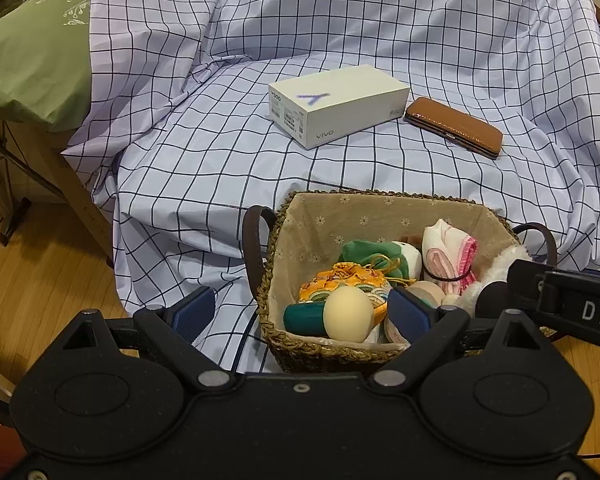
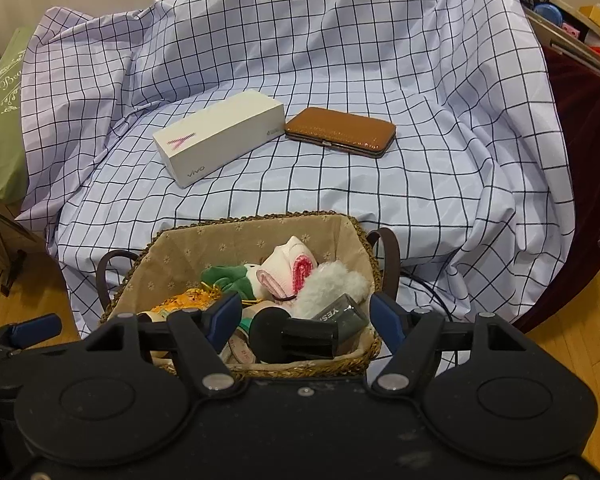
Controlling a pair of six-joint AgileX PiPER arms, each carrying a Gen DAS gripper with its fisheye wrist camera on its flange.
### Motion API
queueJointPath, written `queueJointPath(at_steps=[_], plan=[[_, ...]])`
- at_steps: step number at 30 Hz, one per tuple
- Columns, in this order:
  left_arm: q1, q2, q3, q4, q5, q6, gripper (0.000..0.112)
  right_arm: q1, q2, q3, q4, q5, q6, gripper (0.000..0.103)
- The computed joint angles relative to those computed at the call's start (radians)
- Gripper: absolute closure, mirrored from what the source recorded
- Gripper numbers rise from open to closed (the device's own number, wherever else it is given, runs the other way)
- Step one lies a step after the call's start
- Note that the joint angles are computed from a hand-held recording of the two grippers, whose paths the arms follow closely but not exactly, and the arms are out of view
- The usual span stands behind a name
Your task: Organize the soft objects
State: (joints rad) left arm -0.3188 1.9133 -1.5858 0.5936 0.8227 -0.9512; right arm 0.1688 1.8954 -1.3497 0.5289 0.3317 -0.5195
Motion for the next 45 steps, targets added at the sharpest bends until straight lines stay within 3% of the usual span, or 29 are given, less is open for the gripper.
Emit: queueJointPath(at_steps=[45], plan=[[0.000,-0.007,0.001,-0.010,0.001,0.005,0.021,-0.007,-0.007,0.026,-0.049,-0.034,0.041,0.031]])
